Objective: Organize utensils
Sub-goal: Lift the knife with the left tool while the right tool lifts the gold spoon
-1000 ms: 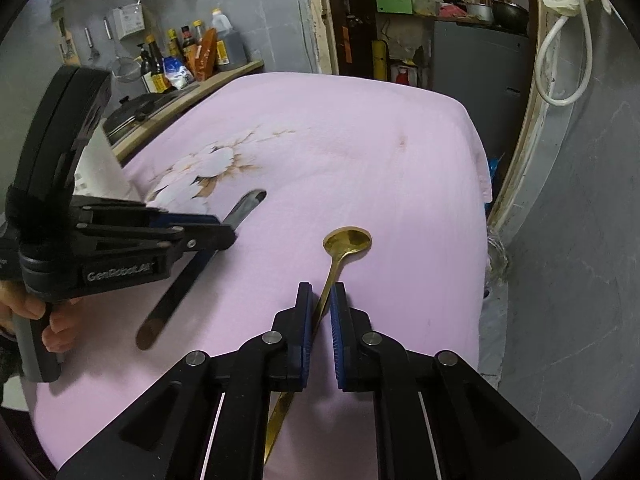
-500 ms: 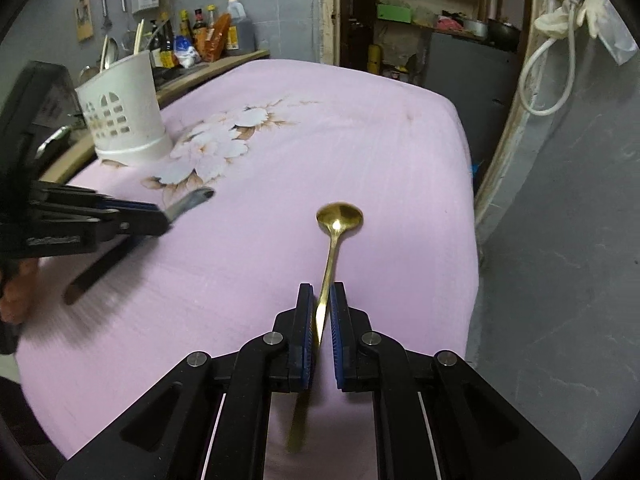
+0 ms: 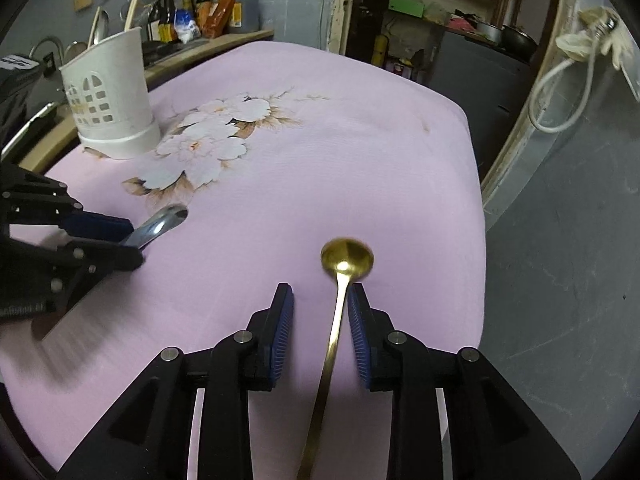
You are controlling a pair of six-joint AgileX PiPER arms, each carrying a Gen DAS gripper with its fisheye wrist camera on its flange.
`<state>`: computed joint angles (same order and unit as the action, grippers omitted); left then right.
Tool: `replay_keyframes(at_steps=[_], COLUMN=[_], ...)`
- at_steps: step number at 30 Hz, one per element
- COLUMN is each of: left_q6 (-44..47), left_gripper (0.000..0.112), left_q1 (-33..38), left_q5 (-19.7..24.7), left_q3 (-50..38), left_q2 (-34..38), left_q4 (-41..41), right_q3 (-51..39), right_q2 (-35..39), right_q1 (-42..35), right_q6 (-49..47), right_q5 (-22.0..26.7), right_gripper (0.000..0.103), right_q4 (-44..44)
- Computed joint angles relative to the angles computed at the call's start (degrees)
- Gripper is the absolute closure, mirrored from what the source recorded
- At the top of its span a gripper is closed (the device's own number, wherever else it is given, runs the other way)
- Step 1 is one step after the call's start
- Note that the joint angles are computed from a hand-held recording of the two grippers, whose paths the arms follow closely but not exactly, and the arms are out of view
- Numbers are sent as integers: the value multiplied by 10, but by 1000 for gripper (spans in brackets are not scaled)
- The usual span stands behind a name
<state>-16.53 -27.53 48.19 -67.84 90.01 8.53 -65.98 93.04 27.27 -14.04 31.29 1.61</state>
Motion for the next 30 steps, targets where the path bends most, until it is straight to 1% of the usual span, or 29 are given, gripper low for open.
replay_keyframes(at_steps=[4,8,9,10,11,13,14,15,17,19,22,25,27,30], left_q6=[22,32,37,40,34,36,33,26,23,7,-36,-77,-70,-49], left_gripper=[91,91,92,93,93,95,96,97,100,100,100,100,100,100], left_q1=[-8,-16,-19,-19,-21,-15,-14,-13,-3,1,-3,-7,-2,7], left_q5=[15,32,35,35,25,5,-12,-31,-73,-109,-142,-160,-160,-145], left_q3=[-24,-54,-60,-65,-67,-51,-36,-14,34,67,106,135,142,149], left_q2=[22,47,52,57,68,62,53,39,7,-14,-44,-77,-92,-111], left_q4=[10,22,25,26,26,21,22,24,26,32,53,74,66,51], right_q3=[-14,-32,-39,-43,-47,-59,-60,-55,-30,9,53,87,107,119], right_q2=[7,11,15,17,20,27,28,25,12,-9,-31,-49,-60,-67], right_q1=[-14,-22,-23,-22,-24,-38,-42,-44,-41,-37,-41,-33,-31,-33], right_q6=[-45,-68,-66,-60,-50,-71,-75,-79,-80,-86,-138,-166,-208,-291], right_q5=[24,57,64,65,64,75,76,68,37,-11,-61,-102,-121,-123], right_gripper=[77,77,79,87,92,97,98,99,99,99,99,99,99,99], right_q4=[37,53,53,47,38,69,77,84,85,89,146,168,209,293])
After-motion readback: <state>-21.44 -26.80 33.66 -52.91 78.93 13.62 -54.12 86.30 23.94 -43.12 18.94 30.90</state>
